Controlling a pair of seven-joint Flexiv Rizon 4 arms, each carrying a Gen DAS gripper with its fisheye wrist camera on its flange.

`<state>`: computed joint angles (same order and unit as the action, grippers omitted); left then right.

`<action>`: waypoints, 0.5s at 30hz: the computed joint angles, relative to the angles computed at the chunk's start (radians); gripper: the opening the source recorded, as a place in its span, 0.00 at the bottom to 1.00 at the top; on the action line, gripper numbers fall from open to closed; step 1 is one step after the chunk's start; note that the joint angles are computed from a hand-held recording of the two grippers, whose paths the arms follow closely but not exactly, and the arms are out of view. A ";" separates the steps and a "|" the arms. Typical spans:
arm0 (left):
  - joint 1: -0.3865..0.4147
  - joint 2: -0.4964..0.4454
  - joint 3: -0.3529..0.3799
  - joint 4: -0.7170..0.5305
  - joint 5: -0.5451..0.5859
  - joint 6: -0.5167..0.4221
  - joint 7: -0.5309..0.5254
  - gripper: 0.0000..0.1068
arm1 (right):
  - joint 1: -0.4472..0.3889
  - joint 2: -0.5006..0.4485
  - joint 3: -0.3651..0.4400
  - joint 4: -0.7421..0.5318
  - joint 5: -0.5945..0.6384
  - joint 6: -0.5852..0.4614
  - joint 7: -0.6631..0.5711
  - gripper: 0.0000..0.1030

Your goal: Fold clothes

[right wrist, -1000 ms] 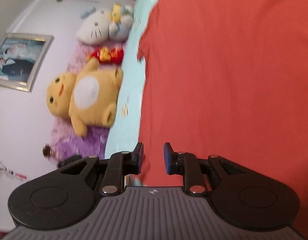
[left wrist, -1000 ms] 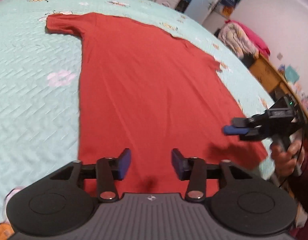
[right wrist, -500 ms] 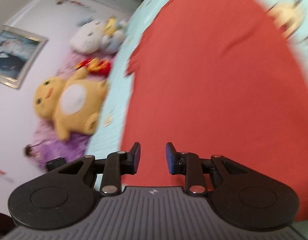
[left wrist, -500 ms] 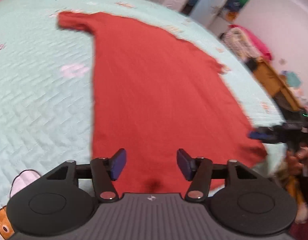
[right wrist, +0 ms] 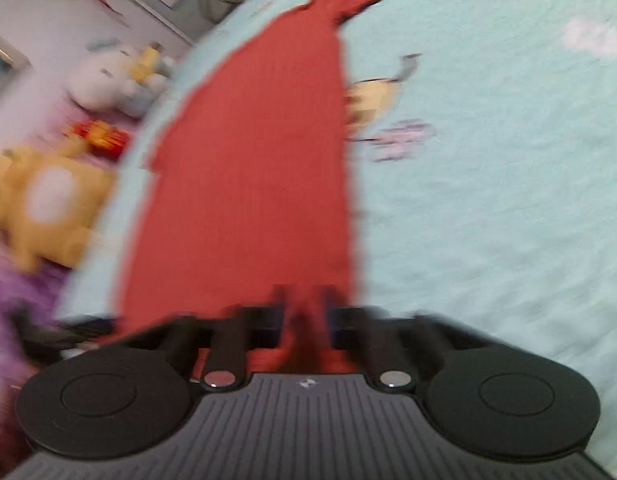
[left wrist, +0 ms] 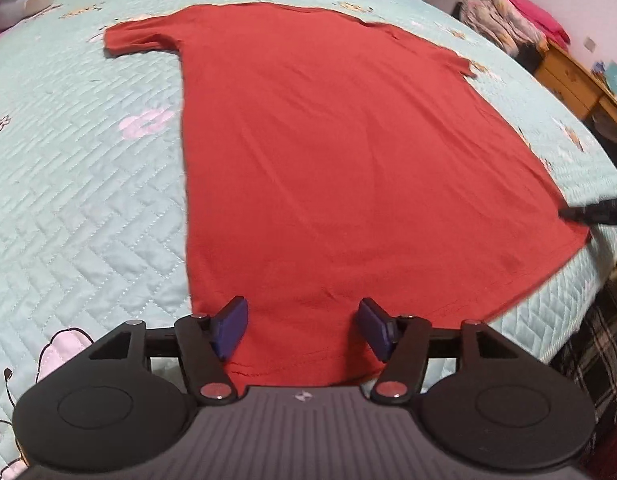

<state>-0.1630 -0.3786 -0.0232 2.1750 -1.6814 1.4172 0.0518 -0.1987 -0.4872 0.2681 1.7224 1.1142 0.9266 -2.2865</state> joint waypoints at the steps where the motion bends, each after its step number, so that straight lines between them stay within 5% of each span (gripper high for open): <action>1: -0.004 0.003 0.001 0.007 0.015 0.010 -0.004 0.60 | -0.004 -0.009 -0.007 -0.001 0.010 0.022 -0.009 0.00; 4: 0.009 0.012 -0.004 0.023 0.094 0.008 -0.047 0.60 | -0.007 0.016 0.002 0.015 0.036 0.082 -0.036 0.08; 7: 0.046 0.030 -0.020 0.029 0.134 -0.037 -0.110 0.58 | -0.061 0.033 0.023 0.010 0.097 -0.023 -0.110 0.12; 9: 0.072 0.060 -0.033 0.032 0.096 -0.120 -0.124 0.58 | -0.006 0.039 -0.003 0.016 0.028 -0.022 -0.078 0.20; 11: 0.077 0.080 -0.035 0.024 0.076 -0.174 -0.122 0.58 | 0.035 0.037 -0.021 0.016 -0.020 0.010 -0.028 0.07; 15: 0.071 0.041 -0.054 -0.077 0.047 -0.225 -0.125 0.58 | 0.024 0.009 0.006 -0.056 0.019 0.014 -0.060 0.17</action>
<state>-0.0916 -0.3376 -0.0774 2.0985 -1.6348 1.1927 -0.0729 -0.1748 -0.4786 0.2743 1.6659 1.1330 0.9402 -2.3468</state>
